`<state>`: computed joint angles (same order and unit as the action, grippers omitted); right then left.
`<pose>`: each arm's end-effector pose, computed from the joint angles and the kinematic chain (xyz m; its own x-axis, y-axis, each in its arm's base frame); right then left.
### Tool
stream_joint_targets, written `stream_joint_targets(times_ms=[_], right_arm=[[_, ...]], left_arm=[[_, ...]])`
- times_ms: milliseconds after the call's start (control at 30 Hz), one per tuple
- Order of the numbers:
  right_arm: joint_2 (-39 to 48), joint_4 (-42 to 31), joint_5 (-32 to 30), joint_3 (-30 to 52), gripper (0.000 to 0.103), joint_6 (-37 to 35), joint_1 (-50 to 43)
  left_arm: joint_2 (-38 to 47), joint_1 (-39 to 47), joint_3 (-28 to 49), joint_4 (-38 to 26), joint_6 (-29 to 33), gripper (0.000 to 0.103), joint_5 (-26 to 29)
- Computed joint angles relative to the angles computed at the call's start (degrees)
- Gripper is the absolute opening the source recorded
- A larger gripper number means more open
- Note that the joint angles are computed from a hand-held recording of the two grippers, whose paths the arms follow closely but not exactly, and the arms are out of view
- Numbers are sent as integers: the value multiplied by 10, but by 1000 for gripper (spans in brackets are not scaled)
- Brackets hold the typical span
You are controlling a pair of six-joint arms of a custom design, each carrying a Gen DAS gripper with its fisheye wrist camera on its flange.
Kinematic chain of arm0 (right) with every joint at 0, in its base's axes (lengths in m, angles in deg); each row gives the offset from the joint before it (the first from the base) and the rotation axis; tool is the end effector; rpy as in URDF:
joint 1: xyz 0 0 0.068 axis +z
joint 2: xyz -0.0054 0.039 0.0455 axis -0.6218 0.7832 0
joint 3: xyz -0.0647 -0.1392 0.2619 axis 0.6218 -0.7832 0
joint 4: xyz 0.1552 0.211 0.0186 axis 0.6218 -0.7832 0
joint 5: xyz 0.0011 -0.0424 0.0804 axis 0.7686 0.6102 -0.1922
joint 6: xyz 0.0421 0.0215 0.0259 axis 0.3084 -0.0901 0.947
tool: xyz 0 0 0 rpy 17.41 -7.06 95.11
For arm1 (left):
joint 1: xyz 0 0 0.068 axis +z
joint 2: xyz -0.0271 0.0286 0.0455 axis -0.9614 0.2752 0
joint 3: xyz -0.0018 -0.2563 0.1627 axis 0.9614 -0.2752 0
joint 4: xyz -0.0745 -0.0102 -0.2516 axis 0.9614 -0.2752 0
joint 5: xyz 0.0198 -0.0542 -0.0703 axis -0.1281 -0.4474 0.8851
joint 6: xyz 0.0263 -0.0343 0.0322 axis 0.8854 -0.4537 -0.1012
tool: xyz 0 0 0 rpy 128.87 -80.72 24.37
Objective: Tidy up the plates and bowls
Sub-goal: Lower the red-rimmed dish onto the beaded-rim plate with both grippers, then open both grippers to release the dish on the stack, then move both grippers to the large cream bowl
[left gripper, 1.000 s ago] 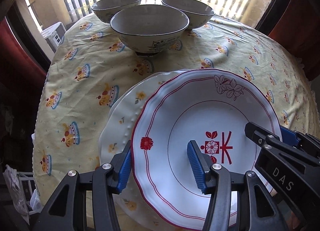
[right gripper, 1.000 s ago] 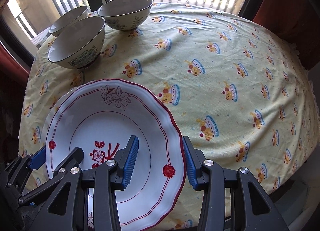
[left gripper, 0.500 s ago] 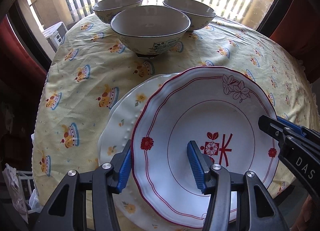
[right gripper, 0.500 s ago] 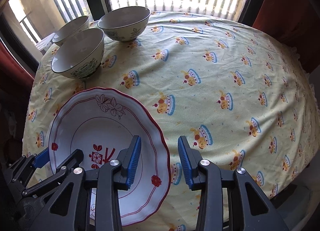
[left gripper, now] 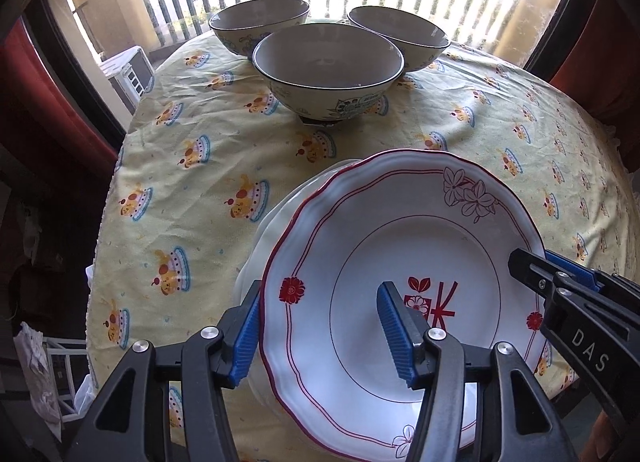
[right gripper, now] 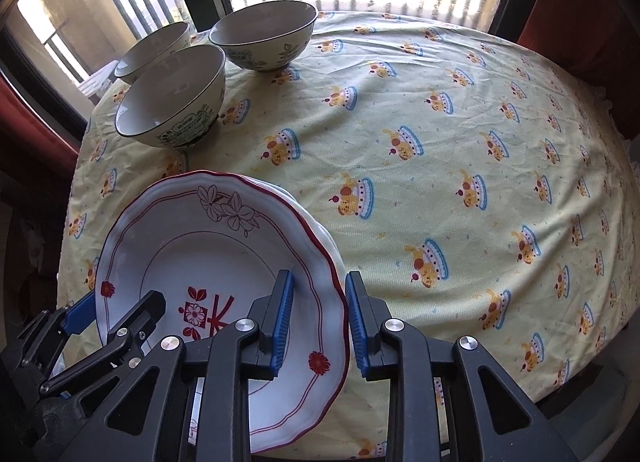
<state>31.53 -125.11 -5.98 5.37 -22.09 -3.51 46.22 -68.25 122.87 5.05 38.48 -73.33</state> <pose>0.2559 0.1718 0.2098 -0.9400 0.0703 -0.3340 0.0528 0.9967 0.0611 0.2400 0.0218 0.2135 -0.9413 -0.0242 -0.3367 -0.0100 0.9990 -0.0439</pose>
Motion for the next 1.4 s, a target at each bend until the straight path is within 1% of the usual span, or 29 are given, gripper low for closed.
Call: stream_joint_targets(times_ms=[167,333,400,500,667,733,767,833,900,1000,1100,1267,1400], right_arm=[[18,5,-2,6,30,9,16],[24,13,-2,1,30,21,16],[25,16,6,-1,30,24,18],[25,18,16,-3,30,33,19],[32,11,34,4,30,37,25],[30,9,39,6,30,40,28],[31,4,42,10,31,39,30],[31,0,41,15,37,35,31],[28,-3,38,21,53,33,32],[23,-13,43,35,63,34,34],[27,-29,40,61,65,28,33],[45,-47,39,113,65,-1,29],[67,-49,40,158,65,-36,17]], left_arm=[[-1,15,-7,5,16,56,0],[-6,0,-19,24,18,57,-17],[-5,-9,-22,31,21,61,-25],[-6,-18,-27,40,30,64,-31],[1,-9,-20,33,41,72,-12],[4,-3,-14,24,47,73,-2],[7,1,-10,19,50,74,4],[10,6,-2,7,51,77,15],[7,7,5,-1,54,82,19],[6,12,23,-16,59,88,30],[11,21,47,-27,60,90,39],[39,30,96,-33,41,91,38],[64,33,129,-19,29,91,29]])
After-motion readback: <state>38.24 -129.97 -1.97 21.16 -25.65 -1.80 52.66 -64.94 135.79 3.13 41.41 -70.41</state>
